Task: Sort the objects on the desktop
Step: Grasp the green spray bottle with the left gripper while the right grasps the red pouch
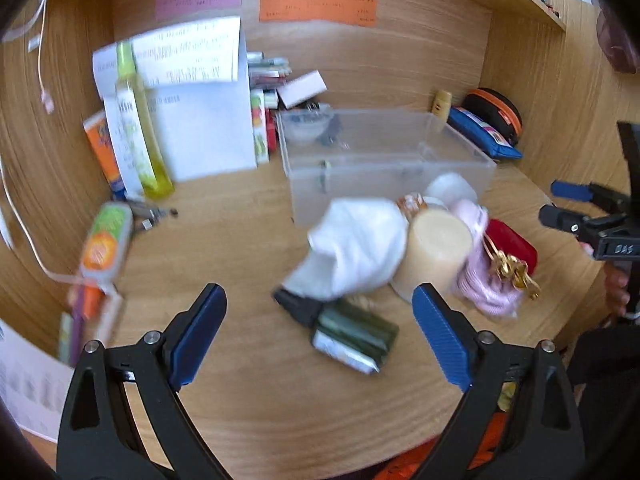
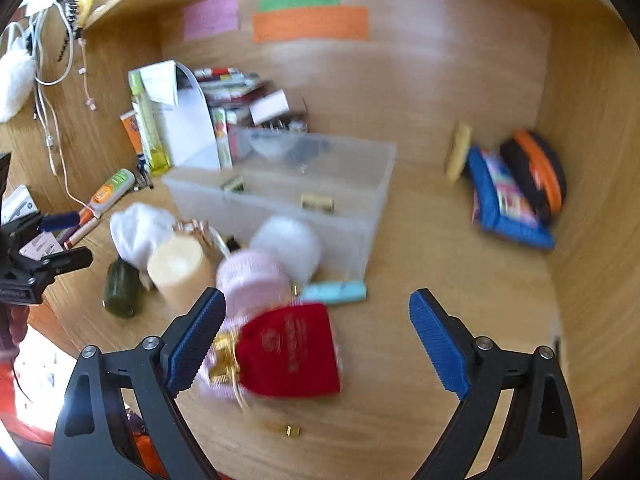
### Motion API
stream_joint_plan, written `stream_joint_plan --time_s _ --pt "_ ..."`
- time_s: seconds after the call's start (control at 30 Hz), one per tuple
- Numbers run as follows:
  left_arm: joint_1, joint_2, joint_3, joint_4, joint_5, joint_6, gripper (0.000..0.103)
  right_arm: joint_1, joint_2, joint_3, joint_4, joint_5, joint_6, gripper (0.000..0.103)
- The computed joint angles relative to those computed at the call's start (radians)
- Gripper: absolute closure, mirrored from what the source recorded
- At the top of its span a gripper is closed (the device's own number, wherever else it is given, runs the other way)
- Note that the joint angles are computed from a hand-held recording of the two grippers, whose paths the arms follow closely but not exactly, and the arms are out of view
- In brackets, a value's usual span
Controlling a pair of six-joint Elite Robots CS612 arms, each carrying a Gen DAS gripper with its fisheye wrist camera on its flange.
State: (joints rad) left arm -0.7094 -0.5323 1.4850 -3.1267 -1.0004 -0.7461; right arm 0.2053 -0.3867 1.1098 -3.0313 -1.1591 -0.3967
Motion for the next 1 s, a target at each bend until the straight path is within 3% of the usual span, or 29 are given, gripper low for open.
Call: stream_joint_plan --time_s 0.27,0.47,0.83,1.0 --pt "0.005 0.036 -0.021 0.010 -0.099 -0.042 0.008 -0.007 0.004 0.016 0.069 -0.005 0.004 0.011" --pt "0.009 0.057 -0.068 0.086 -0.107 -0.037 0.008 0.002 0.017 -0.009 0.135 -0.004 -0.029 0.011" --pt "0.013 0.070 -0.101 0.156 -0.048 -0.106 0.008 0.004 0.040 -0.067 0.264 0.072 -0.050 0.011" --pt "0.009 0.068 -0.089 0.124 -0.021 -0.128 0.008 0.001 0.044 -0.060 0.223 0.089 -0.025 0.014"
